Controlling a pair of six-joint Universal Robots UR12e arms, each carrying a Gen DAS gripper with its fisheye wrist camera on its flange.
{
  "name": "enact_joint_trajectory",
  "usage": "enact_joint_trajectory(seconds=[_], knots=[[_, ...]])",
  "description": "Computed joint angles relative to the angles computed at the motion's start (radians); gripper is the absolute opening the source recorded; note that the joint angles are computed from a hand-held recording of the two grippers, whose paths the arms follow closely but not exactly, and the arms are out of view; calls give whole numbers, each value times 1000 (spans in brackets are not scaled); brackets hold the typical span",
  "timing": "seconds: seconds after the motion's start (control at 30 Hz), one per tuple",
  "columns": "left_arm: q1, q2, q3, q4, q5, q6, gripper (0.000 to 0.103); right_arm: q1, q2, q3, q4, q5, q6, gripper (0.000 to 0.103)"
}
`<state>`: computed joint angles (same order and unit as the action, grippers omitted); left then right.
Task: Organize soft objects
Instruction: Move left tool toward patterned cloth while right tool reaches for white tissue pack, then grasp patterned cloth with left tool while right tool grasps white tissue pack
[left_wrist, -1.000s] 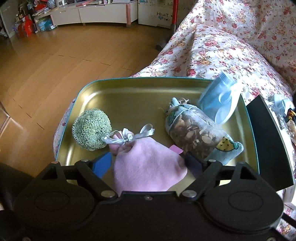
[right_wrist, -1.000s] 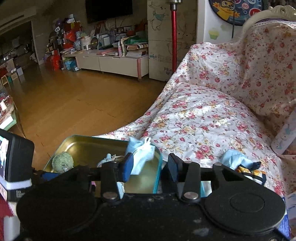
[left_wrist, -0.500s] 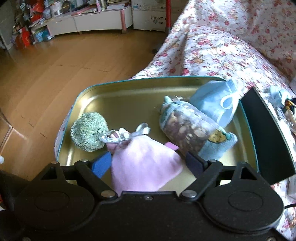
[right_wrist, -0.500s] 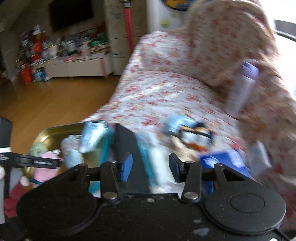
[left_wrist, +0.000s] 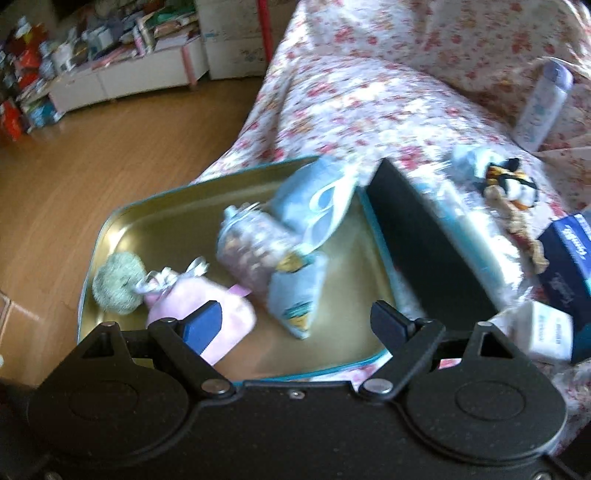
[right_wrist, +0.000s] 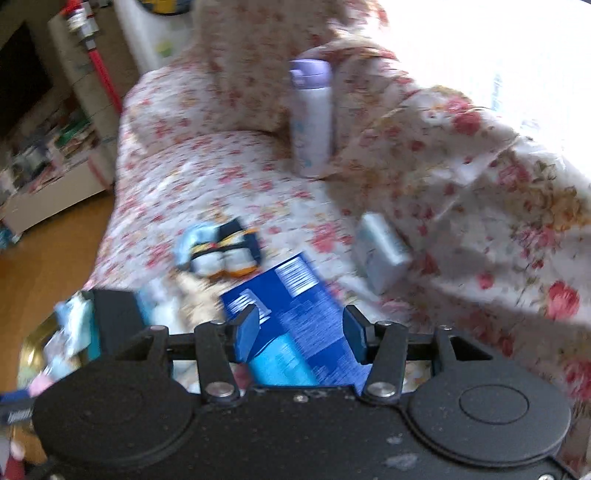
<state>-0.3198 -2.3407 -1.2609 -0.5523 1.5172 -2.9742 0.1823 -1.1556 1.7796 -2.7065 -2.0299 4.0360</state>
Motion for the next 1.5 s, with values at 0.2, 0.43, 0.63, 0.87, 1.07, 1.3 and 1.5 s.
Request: enact_joint_trajectory(seconds=[0.2, 0.43, 0.63, 0.87, 1.07, 1.3, 1.5], knots=[[-23, 0, 22, 13, -12, 29, 84, -48, 39, -86, 230, -41, 102, 58], [-48, -16, 58, 3, -6, 58, 84, -120, 93, -125, 288, 64, 176, 58], [-61, -36, 95, -25, 1, 60, 84, -153, 79, 2, -244, 247, 26, 51], [-74, -62, 147, -57, 8, 81, 84, -151, 96, -59, 2, 145, 85, 53], [-88, -100, 230, -99, 10, 91, 84, -154, 143, -147, 107, 143, 41, 70], [-110, -179, 395, -207, -19, 88, 85, -144, 196, -212, 239, 119, -32, 63], [-131, -270, 573, -365, -54, 67, 85, -156, 188, -176, 170, 151, -18, 52]])
